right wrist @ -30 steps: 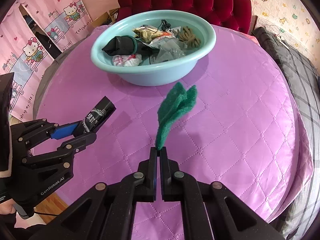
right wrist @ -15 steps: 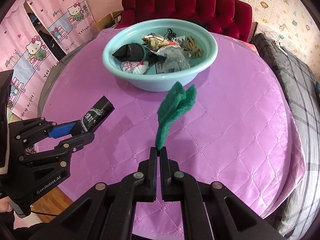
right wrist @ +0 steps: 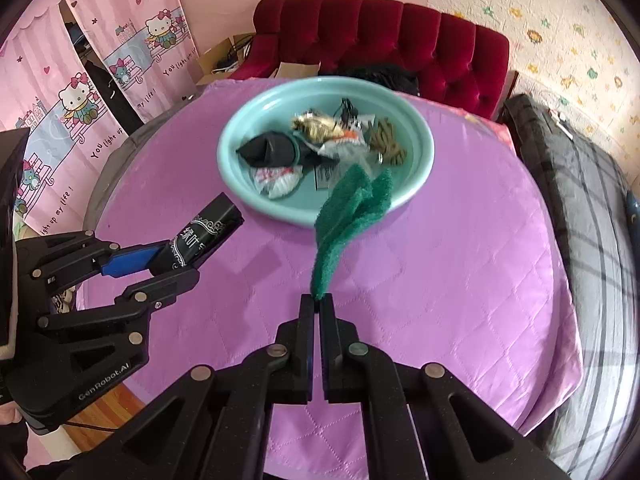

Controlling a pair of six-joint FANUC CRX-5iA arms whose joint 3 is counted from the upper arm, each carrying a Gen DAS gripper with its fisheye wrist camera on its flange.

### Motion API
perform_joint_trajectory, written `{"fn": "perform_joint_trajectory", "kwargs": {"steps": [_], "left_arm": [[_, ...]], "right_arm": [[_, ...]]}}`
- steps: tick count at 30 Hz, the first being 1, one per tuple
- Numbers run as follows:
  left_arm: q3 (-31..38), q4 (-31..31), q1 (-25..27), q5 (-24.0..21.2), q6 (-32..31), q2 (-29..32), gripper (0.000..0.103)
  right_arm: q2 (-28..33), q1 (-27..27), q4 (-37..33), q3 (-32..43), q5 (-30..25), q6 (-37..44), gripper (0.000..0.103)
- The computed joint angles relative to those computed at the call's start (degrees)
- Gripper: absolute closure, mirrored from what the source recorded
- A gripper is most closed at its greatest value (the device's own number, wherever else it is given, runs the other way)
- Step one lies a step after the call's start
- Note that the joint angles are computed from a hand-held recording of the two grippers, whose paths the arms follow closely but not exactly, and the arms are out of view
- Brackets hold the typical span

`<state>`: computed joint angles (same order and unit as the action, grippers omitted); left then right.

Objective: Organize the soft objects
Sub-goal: 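Carry the held green pad and black tube over the teal basin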

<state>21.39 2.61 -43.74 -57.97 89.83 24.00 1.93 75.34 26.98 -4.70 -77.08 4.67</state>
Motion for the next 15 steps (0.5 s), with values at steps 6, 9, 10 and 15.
{"fn": "perform_joint_trajectory", "kwargs": {"steps": [6,9,10,15], "left_arm": [[4.1,-0.7,0.2,-1.2,-0.6,2.0,0.075],[6.6,-0.8,0.5,-2.2,-1.1,3.4,0.075],[7.3,-0.2,0.7,-2.5,-1.4,4.0,0.075],[11.5,0.5,1.3,-4.1,-2.3,6.9,0.075]], "right_arm": [[0.8,-2.2,0.2,2.1,-0.4,3.1,0.102],[1.2,-3.5,0.1,3.0,-0.2,4.7,0.102],[1.3,-3.9,0.0,3.3,-0.1,5.2,0.102],[2.3,-6.4,-0.1,5.0,0.2,8.4,0.102]]}}
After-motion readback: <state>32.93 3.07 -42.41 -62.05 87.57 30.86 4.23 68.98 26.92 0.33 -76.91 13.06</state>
